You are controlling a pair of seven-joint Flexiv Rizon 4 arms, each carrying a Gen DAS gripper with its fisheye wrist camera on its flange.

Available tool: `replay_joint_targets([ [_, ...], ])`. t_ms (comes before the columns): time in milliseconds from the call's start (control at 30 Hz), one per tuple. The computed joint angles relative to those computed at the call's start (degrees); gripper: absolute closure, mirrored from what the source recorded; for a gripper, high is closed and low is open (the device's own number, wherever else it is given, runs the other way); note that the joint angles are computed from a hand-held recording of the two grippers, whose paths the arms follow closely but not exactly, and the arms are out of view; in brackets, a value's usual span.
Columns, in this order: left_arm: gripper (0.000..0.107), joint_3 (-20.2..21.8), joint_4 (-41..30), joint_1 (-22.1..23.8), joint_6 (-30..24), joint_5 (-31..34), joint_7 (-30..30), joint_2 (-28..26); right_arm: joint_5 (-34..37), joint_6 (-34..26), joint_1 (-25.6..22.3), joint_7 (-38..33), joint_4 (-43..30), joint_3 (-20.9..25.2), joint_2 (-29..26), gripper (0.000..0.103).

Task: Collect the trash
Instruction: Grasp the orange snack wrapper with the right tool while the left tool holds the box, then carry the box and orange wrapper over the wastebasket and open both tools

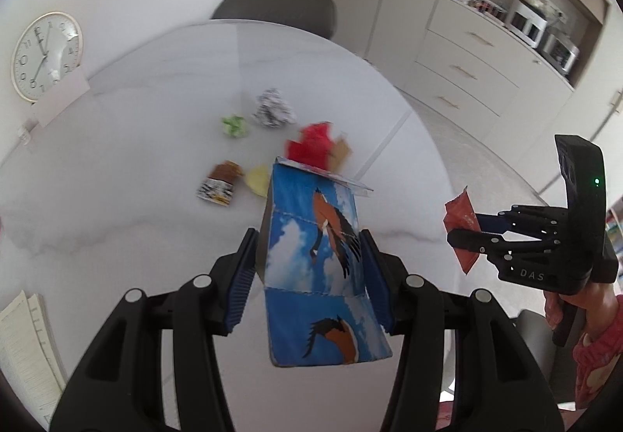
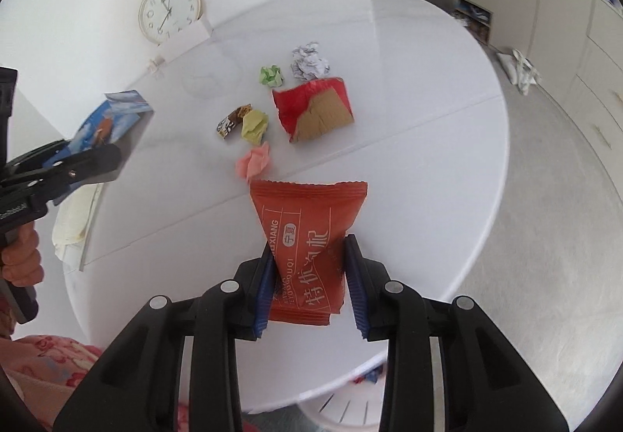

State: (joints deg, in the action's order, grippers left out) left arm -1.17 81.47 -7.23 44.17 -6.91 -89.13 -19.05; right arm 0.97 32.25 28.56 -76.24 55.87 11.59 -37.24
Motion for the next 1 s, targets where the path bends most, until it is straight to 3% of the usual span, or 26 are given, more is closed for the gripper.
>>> replay_joint_targets([
  [300, 0.057, -2.87, 4.76, -2.79, -0.51, -2.91, 5.29, 3.03, 0.47, 6.17, -2.25, 10.02, 26.66, 1.06, 16.78, 0.069],
  [533, 0.057, -3.68, 5.3, -4.98, -1.65, -3.17, 7.43, 3.49, 2.02, 6.58, -3.6, 12.64, 34.9, 2.35, 19.2, 0.065],
  [600, 0.057, -3.99, 5.4, -5.59, -2.14, -3.33, 7.81, 3.55, 2.79, 6.62, -3.9, 12.72, 35.89, 2.6, 19.15, 0.056],
  [667, 0.057, -4.24, 5.44, -6.08, -2.7, -3.41, 8.35, 3.49, 2.11, 6.55, -3.86, 13.7, 36.97, 2.32, 19.56, 0.036],
  [833, 0.057, -4.91, 5.41, -7.45, -4.29, -3.47, 9.81, 2.84, -1.31, 6.64, -3.53, 17.13, 39.45, 1.39, 21.49, 0.021],
  [1000, 0.057, -5.59, 4.54, -8.89, -6.23, -3.36, 10.99, 1.29, -6.25, 7.38, -4.11, 21.94, 42.61, 0.22, 24.79, 0.016],
])
